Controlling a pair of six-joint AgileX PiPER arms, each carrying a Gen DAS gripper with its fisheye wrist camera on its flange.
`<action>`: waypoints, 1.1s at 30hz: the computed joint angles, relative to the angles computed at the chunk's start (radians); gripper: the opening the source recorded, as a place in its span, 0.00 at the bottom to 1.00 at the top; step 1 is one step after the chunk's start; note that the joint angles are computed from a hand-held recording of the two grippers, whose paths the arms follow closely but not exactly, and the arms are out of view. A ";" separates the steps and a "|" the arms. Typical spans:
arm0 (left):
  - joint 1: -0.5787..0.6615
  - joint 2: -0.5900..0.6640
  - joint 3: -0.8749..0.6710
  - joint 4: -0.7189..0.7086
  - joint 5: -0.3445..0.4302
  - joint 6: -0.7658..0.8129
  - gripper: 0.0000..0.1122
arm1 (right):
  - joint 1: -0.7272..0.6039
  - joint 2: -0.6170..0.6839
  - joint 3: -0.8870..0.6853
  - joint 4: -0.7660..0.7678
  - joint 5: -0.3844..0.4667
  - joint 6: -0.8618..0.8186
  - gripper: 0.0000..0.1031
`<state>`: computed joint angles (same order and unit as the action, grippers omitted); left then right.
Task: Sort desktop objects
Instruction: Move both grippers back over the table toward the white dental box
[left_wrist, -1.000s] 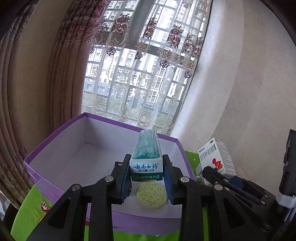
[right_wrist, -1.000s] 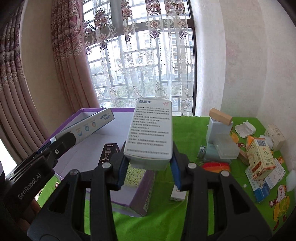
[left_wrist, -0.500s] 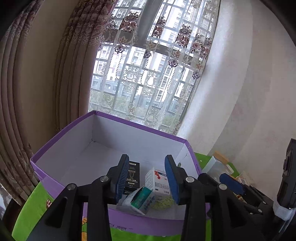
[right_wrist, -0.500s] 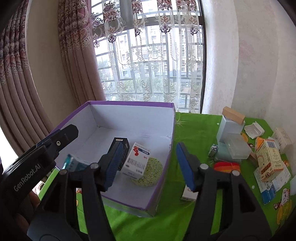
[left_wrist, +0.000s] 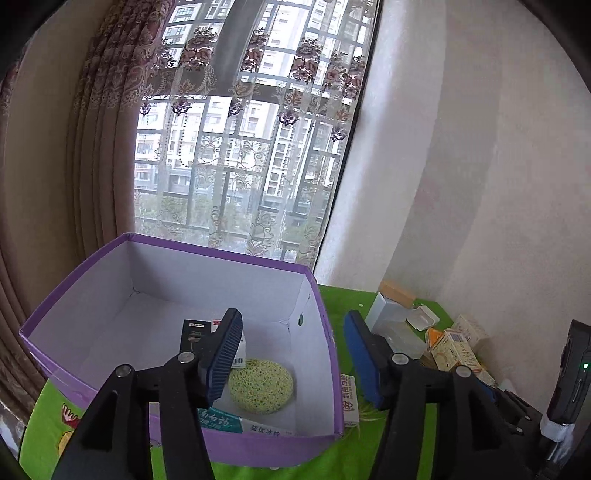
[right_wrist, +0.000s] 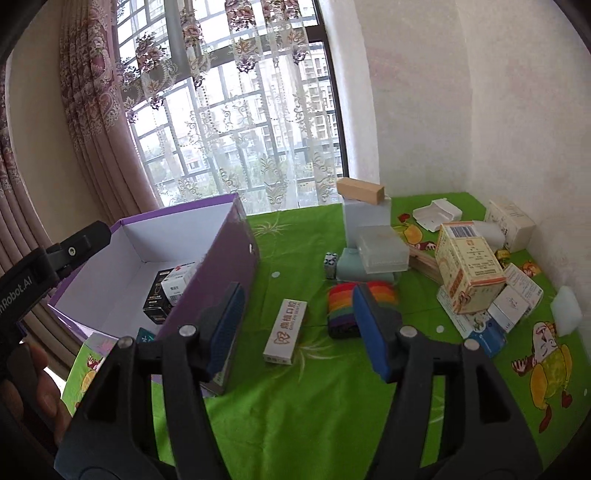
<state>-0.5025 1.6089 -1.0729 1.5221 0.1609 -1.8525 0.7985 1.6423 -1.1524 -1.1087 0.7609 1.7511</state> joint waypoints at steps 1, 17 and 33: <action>-0.018 0.008 -0.009 -0.021 0.007 0.025 0.52 | -0.008 -0.016 0.029 0.001 -0.001 0.014 0.62; -0.266 0.202 -0.150 -0.292 0.105 0.424 0.52 | -0.138 -0.180 0.387 -0.016 -0.020 0.194 0.62; -0.271 0.415 -0.312 -0.735 0.273 0.794 0.49 | -0.222 -0.182 0.433 -0.100 -0.051 0.035 0.62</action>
